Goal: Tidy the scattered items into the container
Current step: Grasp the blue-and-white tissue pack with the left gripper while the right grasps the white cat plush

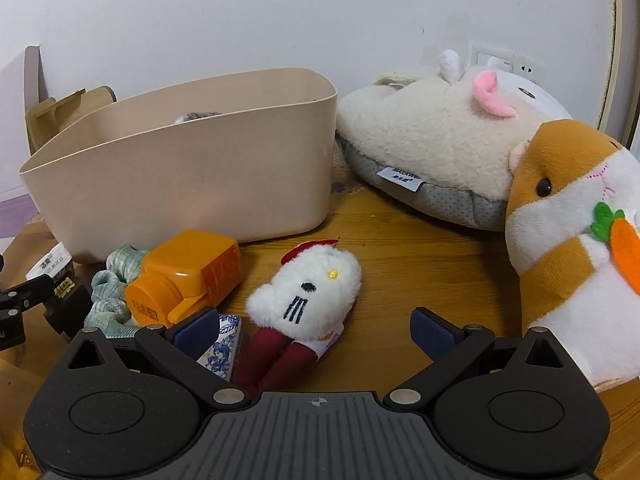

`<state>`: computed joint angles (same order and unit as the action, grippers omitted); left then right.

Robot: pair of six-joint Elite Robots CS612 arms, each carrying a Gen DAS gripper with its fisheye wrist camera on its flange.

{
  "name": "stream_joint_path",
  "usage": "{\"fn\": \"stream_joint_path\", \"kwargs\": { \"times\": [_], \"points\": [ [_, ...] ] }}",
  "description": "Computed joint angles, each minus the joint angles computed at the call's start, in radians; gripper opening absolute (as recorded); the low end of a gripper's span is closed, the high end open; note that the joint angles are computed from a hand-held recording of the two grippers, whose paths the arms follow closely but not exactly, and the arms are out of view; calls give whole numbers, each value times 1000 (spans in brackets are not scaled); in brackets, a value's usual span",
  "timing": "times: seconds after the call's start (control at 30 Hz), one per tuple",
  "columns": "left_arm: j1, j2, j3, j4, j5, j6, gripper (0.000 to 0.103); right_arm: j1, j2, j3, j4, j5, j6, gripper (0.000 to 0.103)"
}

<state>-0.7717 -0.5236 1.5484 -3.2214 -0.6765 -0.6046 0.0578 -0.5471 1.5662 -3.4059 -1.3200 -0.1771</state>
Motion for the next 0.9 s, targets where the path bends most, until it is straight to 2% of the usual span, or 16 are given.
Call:
{"fn": "stream_joint_path", "kwargs": {
  "times": [0.1,0.53,0.67,0.9],
  "points": [
    [4,3,-12,38,8,-11,85,1,1,-2,2,-1,0,103],
    [27,8,-20,40,-7,-98,85,1,16,-38,45,-5,23,102],
    [30,0,-19,125,13,-160,85,3,20,-46,59,-8,22,102],
    [45,-5,-20,190,-39,-204,85,4,25,-52,71,-10,17,102]
  ]
}}
